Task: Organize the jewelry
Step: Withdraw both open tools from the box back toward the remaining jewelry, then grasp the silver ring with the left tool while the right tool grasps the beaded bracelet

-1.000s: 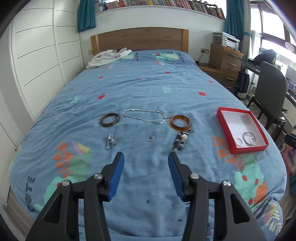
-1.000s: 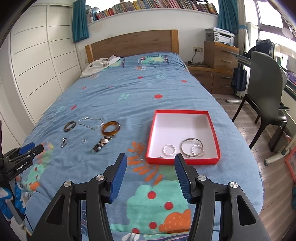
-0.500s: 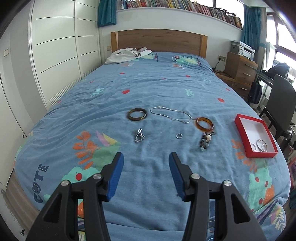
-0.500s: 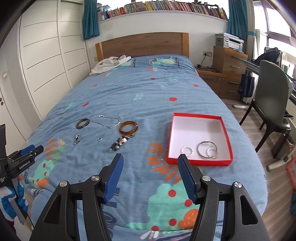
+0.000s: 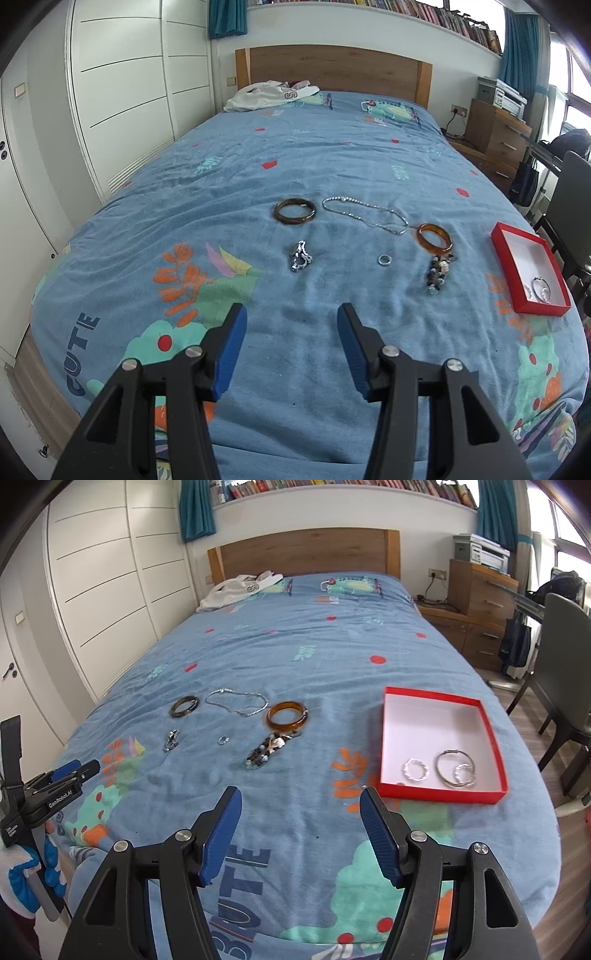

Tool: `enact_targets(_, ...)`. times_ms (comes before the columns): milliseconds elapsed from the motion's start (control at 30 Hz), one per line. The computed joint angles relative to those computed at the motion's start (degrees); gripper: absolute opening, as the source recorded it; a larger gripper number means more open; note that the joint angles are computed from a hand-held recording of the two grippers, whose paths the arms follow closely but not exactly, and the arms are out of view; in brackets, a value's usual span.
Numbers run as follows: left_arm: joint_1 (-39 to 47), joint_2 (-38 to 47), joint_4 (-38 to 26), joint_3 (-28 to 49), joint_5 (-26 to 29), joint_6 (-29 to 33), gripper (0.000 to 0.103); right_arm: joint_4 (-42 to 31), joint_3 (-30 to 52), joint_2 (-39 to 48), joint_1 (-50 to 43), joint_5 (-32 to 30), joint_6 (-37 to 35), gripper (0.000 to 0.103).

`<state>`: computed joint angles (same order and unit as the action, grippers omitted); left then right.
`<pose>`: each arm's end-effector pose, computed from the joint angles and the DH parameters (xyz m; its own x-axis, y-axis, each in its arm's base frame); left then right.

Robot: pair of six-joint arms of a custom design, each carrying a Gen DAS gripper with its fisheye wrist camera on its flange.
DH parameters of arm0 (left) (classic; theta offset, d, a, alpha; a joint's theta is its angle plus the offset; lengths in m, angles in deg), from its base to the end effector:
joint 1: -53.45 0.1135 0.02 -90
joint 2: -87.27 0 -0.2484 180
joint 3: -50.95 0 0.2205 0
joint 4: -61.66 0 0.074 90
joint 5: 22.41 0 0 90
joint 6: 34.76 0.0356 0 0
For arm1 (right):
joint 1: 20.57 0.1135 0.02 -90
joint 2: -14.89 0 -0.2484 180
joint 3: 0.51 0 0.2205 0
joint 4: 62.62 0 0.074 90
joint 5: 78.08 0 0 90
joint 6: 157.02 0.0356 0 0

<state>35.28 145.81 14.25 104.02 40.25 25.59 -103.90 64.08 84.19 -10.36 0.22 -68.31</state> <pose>0.1700 -0.0386 0.2201 -0.6652 -0.2442 -0.7056 -0.3629 0.9316 0.0197 0.2227 0.0474 0.2495 -0.7006 -0.1486 -0.6979 -0.3281 0.9356 0.1302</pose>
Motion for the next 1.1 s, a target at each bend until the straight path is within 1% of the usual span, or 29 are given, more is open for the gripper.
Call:
enact_targets(100,1.2,1.74,1.04,-0.45,0.24,0.32,0.049,2.18,-0.17,1.97,1.24,-0.95,1.25,0.067)
enact_targets(367,5.66,1.98,2.14,-1.92,1.15,1.73,0.049,6.4,1.23,7.84,5.4,-1.94,2.39,0.067)
enact_targets(567,8.65,3.07,4.0,-3.38,2.11,3.0,0.049,9.25,1.2,12.16,6.65,-2.98,3.62,0.067)
enact_targets(767,10.68,6.63,8.5,-5.11,3.46,4.15,0.049,10.88,1.93,15.84,7.24,-2.84,4.04,0.067)
enact_targets(1100,19.3,13.29,17.6,-6.71,9.76,9.89,0.049,13.23,5.94,24.74,8.05,-1.72,5.83,0.067)
